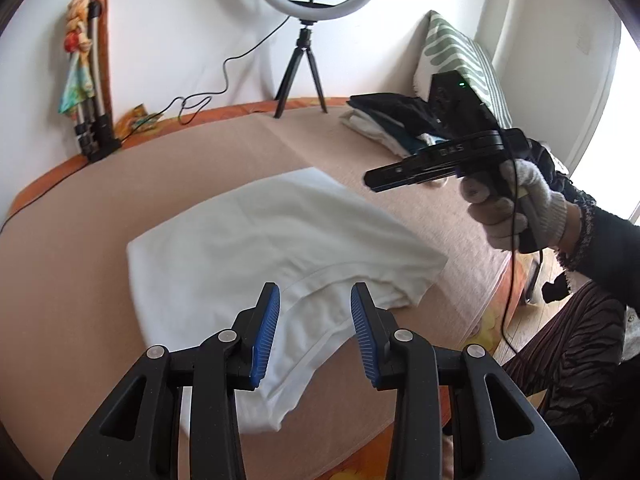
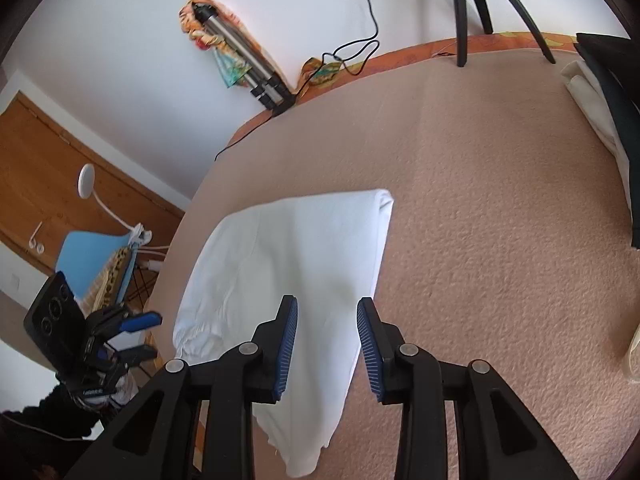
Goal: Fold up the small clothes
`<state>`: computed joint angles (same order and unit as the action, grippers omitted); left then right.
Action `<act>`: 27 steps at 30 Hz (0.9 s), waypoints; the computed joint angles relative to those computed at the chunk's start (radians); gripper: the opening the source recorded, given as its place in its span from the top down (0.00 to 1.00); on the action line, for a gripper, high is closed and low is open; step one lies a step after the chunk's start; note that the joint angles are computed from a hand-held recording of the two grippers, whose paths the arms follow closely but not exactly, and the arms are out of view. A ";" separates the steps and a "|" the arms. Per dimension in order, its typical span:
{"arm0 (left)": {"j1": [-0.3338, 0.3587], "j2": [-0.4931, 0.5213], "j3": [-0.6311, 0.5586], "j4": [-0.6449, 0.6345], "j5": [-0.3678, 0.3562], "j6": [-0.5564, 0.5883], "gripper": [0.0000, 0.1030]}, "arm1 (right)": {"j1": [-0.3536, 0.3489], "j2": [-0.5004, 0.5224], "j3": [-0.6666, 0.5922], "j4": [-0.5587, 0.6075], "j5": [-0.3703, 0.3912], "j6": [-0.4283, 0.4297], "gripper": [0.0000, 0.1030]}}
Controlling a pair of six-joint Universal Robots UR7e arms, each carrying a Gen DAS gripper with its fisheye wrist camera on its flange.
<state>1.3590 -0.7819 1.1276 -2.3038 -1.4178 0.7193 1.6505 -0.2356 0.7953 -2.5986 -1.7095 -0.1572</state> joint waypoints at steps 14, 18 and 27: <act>-0.090 0.300 -0.240 -0.012 0.220 -0.163 0.42 | -0.076 0.077 -0.202 0.014 0.197 0.176 0.43; -0.080 0.316 -0.246 -0.023 0.238 -0.128 0.43 | -0.088 0.107 -0.260 0.071 0.243 0.172 0.44; -0.043 0.314 -0.283 -0.005 0.082 -0.131 0.96 | -0.101 0.219 -0.466 0.250 0.303 0.170 0.55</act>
<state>1.3164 -0.4684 0.8441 -2.3092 -1.3358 0.5880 1.5491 -0.0168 0.3297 -2.3484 -1.4069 0.0124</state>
